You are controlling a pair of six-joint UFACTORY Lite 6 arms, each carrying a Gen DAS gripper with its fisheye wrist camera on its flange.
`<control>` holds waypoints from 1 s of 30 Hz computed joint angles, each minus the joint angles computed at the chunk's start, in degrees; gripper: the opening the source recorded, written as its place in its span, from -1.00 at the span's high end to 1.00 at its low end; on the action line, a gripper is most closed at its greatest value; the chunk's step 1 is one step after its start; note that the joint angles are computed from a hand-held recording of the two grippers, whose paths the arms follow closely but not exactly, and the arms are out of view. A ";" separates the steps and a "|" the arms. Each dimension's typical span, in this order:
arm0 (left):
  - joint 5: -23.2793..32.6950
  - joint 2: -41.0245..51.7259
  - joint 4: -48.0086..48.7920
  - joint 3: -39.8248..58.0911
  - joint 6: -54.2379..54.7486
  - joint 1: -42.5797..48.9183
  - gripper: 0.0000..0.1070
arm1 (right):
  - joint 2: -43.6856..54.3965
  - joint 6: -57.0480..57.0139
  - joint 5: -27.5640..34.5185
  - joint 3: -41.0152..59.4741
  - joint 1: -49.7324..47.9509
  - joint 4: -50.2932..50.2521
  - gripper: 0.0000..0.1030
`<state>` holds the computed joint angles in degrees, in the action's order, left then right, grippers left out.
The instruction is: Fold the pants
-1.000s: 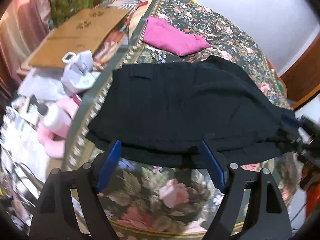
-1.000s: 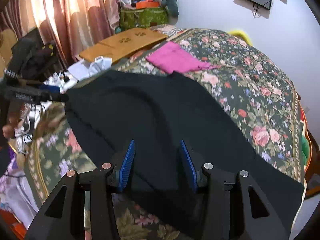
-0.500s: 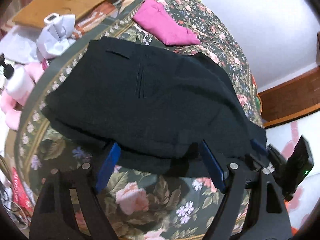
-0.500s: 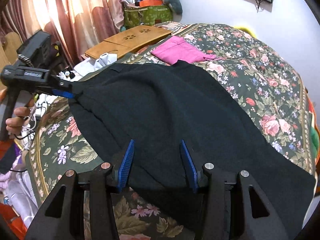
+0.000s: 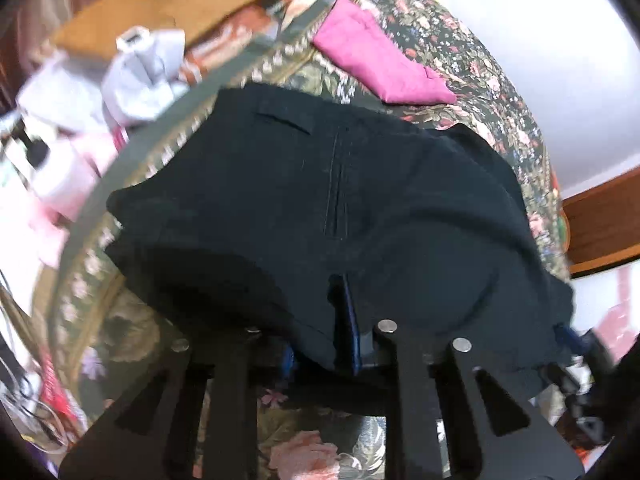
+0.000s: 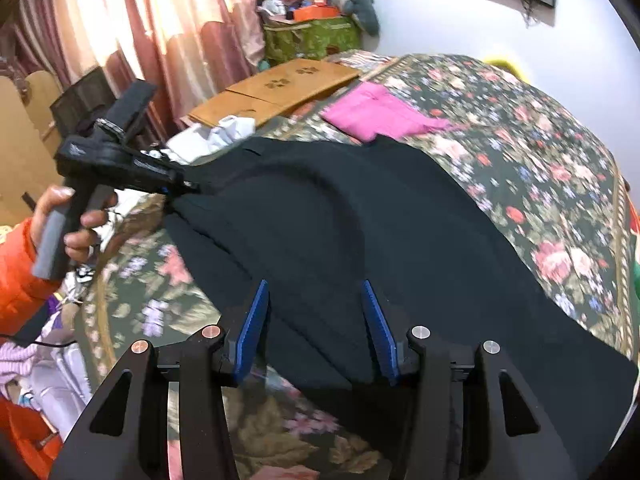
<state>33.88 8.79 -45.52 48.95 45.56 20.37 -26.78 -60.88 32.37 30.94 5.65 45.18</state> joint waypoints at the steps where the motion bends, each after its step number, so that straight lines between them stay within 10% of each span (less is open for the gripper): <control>1: -1.87 -2.16 0.91 -1.39 -0.30 -0.94 0.65 | 0.74 0.19 0.11 0.63 1.22 0.09 0.11; 8: -6.69 -10.47 5.78 -4.69 -2.75 -3.74 0.73 | 7.62 13.20 -10.91 3.43 15.87 -13.17 0.17; 15: -3.59 -12.71 4.35 -3.95 0.24 -1.50 0.77 | 11.76 8.17 -10.07 6.93 15.49 -8.52 0.83; 30: -7.55 -17.27 6.36 -11.05 3.13 -1.04 0.78 | 8.43 9.70 -5.83 5.01 16.23 -3.83 0.89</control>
